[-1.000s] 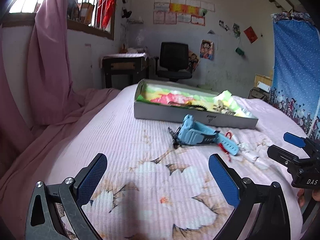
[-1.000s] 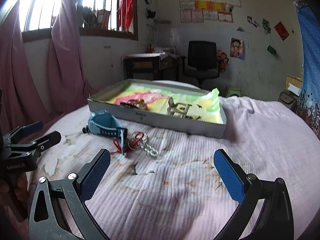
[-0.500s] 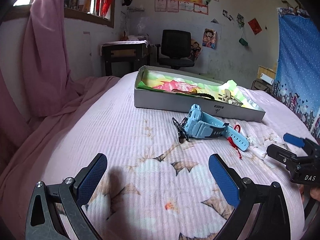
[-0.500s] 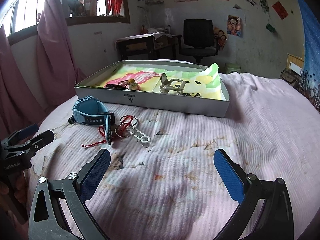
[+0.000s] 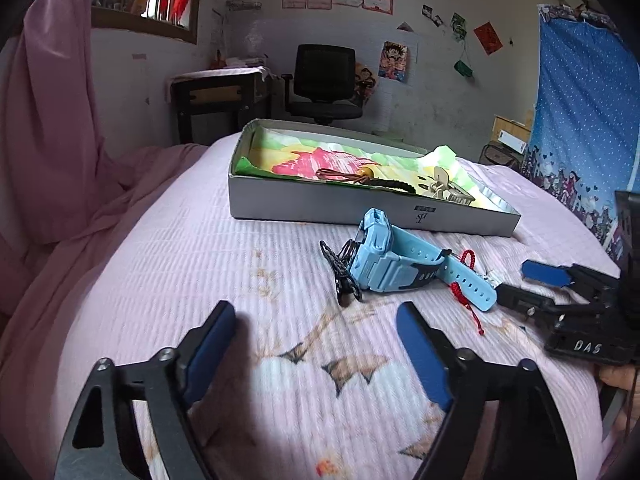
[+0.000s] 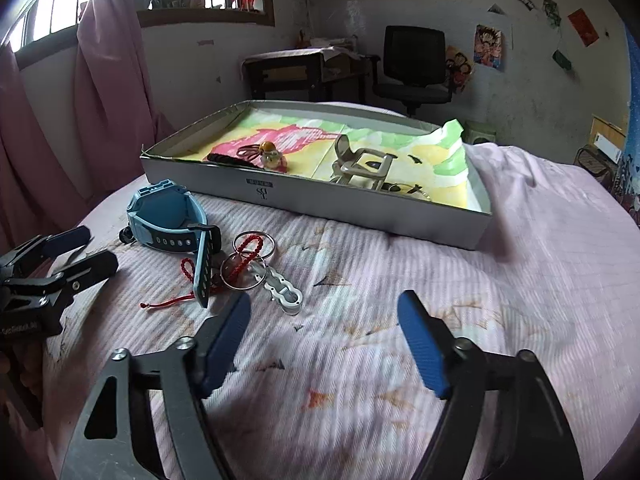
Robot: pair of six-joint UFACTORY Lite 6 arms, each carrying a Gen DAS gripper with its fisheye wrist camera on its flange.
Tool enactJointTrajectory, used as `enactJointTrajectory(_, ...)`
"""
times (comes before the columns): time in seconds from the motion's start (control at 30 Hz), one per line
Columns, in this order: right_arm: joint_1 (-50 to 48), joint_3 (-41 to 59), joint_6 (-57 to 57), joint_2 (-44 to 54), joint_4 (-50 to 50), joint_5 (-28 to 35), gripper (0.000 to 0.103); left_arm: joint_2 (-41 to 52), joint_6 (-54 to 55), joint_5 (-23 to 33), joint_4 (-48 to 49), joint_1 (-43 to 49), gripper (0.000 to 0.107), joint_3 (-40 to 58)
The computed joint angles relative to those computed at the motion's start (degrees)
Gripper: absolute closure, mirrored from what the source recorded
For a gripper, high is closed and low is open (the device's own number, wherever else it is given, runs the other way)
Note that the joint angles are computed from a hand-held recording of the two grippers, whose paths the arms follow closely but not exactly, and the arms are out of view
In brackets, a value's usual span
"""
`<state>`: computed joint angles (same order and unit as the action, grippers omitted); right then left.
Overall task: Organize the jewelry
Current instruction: 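Move the left tool to the blue watch strap while the right tool approaches the red-string keychain, then close the left tool on the blue watch while the right tool closes on the silver clip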
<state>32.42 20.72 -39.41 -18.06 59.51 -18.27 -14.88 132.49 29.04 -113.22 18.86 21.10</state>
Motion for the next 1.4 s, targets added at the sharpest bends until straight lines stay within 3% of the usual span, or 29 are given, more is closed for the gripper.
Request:
enactJointTrajectory(0.1, -1.3, 1.3, 6.2, 2.9, -7.9, 1.6, 0.038, 2.7, -0.8, 0.9, 0.9, 0.0, 0.038, 1.9)
enactJointTrajectory(0.27, -1.0, 4.3, 8.6, 7.5, -12.4, 1.7, 0.050, 6.5, 0.6, 2.2, 0.2, -1.2, 0.044, 4.6)
enactJointTrajectory(0.33, -1.0, 5.0, 9.7, 8.5, -14.2, 1.8, 0.055, 8.2, 0.5, 3.0, 0.7, -1.6, 0.052, 5.9)
enactJointTrajectory(0.4, -1.2, 5.3, 12.5, 8.9, -17.6, 2.2, 0.067, 9.3, -0.2, 3.7, 1.6, -1.8, 0.059, 6.8)
enactJointTrajectory(0.47, -1.4, 5.4, 14.0, 9.2, -19.4, 2.6, 0.071, 9.7, -0.6, 4.4, 2.5, -1.5, 0.065, 6.9)
enactJointTrajectory(0.8, -2.2, 5.5, 22.6, 10.2, -28.8, 3.4, 0.078, 10.9, -1.8, 5.5, 3.7, -1.6, 0.092, 7.5)
enactJointTrajectory(1.0, -2.2, 4.9, 24.2, 10.1, -30.3, 3.1, 0.087, 8.8, 0.6, 5.2, 0.5, -1.9, 0.094, 5.0)
enactJointTrajectory(1.27, -0.9, 4.0, 20.6, 8.4, -26.0, 3.5, 0.087, 2.0, -0.8, 5.4, 1.3, -0.5, 0.094, -0.8)
enactJointTrajectory(1.4, -0.5, 2.9, 14.5, 5.8, -18.4, 5.2, 0.087, -3.4, 0.4, 4.4, 0.6, -1.3, 0.094, -5.1)
